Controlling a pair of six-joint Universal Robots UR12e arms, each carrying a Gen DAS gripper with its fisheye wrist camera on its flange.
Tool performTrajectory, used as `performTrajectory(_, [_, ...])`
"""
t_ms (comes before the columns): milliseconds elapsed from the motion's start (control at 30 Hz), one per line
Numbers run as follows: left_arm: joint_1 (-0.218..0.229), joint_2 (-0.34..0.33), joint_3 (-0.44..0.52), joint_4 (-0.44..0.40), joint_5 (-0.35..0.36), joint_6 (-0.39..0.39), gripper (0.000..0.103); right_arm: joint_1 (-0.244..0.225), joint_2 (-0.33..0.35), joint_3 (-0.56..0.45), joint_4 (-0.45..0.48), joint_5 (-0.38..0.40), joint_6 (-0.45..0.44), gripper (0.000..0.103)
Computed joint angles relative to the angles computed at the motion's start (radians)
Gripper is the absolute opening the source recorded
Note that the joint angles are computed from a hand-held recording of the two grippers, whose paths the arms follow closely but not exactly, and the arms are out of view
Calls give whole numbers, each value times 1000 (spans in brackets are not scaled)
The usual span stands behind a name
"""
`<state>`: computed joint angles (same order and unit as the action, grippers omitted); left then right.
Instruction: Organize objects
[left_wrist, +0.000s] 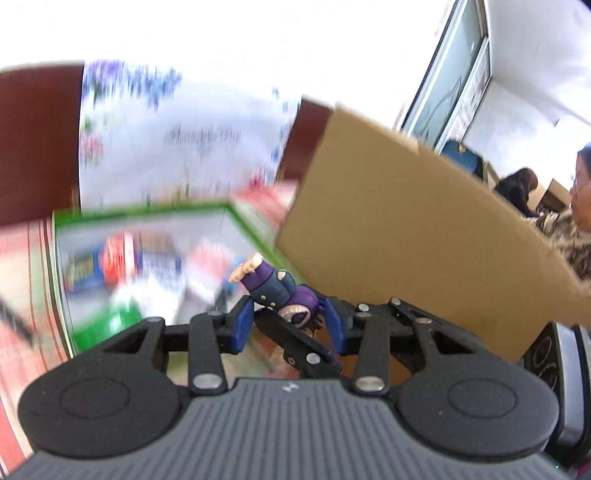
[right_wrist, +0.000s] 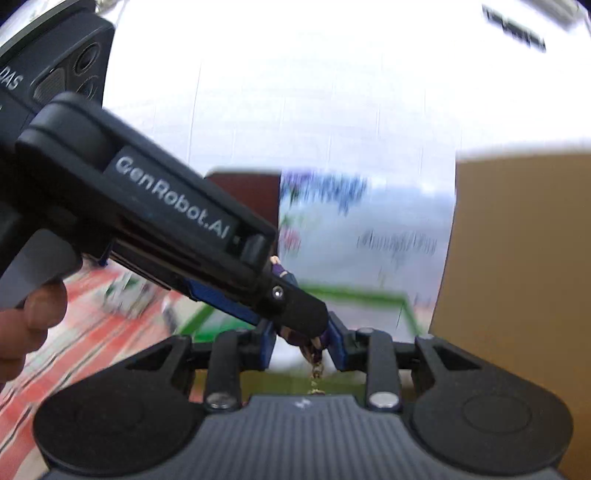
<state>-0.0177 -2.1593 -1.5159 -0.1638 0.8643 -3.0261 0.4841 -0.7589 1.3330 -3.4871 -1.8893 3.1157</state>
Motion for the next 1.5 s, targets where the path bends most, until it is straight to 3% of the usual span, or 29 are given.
performTrajectory(200, [-13,-85,148,46,38,-72,45,-32,89,-178,2,7,-59,29])
performTrajectory(333, [-26,-138,202,41,124,-114,45,-50,146,-262,88,45,-47,30])
performTrajectory(400, [-38,-141,202,1,221,-94,45,-48,168,-285,159,22,-39,55])
performTrajectory(433, [-38,-141,197,-7,249,-86,45,-44,174,-284,167,0,-36,63])
performTrajectory(667, [-37,-115,139,-2,407,-25,51,-40,140,-184,128,-4,72,63])
performTrajectory(833, [-34,-83,71,61,483,-8,53,-28,118,-151,142,-17,125,68])
performTrajectory(1033, [-19,-36,-18,116,548,20,54,-5,90,-125,167,-24,204,68])
performTrajectory(1200, [7,-7,-75,163,574,12,54,18,81,-130,180,-23,192,68])
performTrajectory(1500, [67,25,-144,241,611,-14,56,56,110,-226,250,20,167,69])
